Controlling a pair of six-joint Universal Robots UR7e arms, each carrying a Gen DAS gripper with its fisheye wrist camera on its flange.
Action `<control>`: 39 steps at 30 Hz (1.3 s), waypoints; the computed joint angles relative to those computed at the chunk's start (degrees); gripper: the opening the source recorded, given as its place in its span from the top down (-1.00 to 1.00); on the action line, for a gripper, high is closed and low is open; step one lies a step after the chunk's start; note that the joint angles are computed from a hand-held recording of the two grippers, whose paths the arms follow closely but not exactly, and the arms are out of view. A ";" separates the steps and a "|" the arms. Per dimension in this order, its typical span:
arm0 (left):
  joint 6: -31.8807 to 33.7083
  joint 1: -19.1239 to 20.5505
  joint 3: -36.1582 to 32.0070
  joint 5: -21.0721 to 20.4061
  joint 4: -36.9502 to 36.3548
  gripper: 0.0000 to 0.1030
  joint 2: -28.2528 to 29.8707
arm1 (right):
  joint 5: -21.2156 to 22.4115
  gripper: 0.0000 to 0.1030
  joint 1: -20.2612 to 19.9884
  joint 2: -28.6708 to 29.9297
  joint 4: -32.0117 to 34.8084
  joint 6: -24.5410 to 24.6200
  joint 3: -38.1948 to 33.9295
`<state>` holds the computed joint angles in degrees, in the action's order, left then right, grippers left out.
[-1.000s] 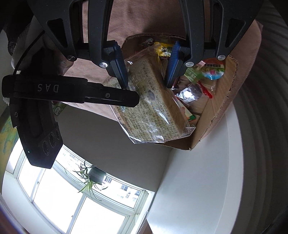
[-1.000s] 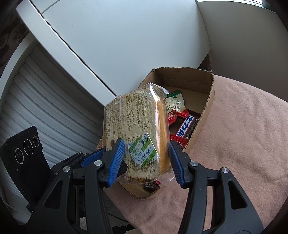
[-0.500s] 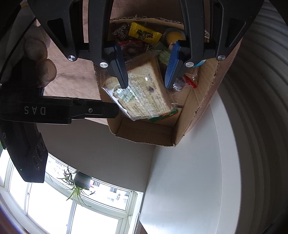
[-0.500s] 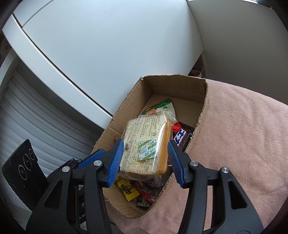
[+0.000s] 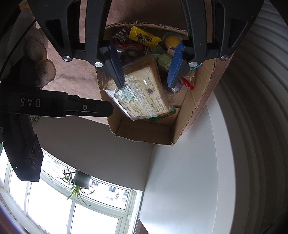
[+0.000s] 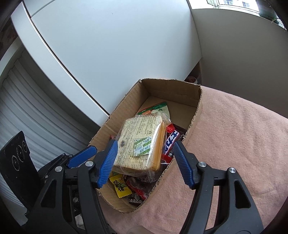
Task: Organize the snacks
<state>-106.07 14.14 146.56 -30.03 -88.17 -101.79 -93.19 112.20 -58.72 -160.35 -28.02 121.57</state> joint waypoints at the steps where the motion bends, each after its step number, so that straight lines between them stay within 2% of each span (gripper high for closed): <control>1: -0.54 -0.26 -0.13 -0.08 0.63 -0.05 0.15 | -0.03 -0.49 0.01 -0.16 -0.64 -0.21 0.31; 4: -0.82 -0.49 -0.41 -0.43 0.99 -0.08 0.74 | -0.36 -0.51 0.08 -0.48 -1.26 -0.76 0.76; 6: -2.25 -0.87 -0.72 -0.81 2.34 -0.20 1.19 | -1.25 -0.51 0.19 -0.54 -1.64 -0.94 0.94; 11: -6.57 -2.40 -1.48 -2.02 6.31 -0.34 2.06 | -2.71 -0.52 0.16 -1.03 -2.74 -1.36 1.61; 21: -14.55 -6.74 -2.79 -4.89 11.33 -0.42 5.16 | -4.17 -0.52 -0.62 -5.18 -7.87 -4.36 6.71; 32: -23.73 -13.55 -4.25 -9.42 15.64 -0.43 10.27 | -6.08 -0.53 -2.88 -12.63 -19.74 -9.14 16.99; 39: -28.06 -16.59 -5.17 -12.00 18.20 -0.43 11.96 | -5.21 -0.53 -3.74 -17.57 -22.36 -8.43 20.70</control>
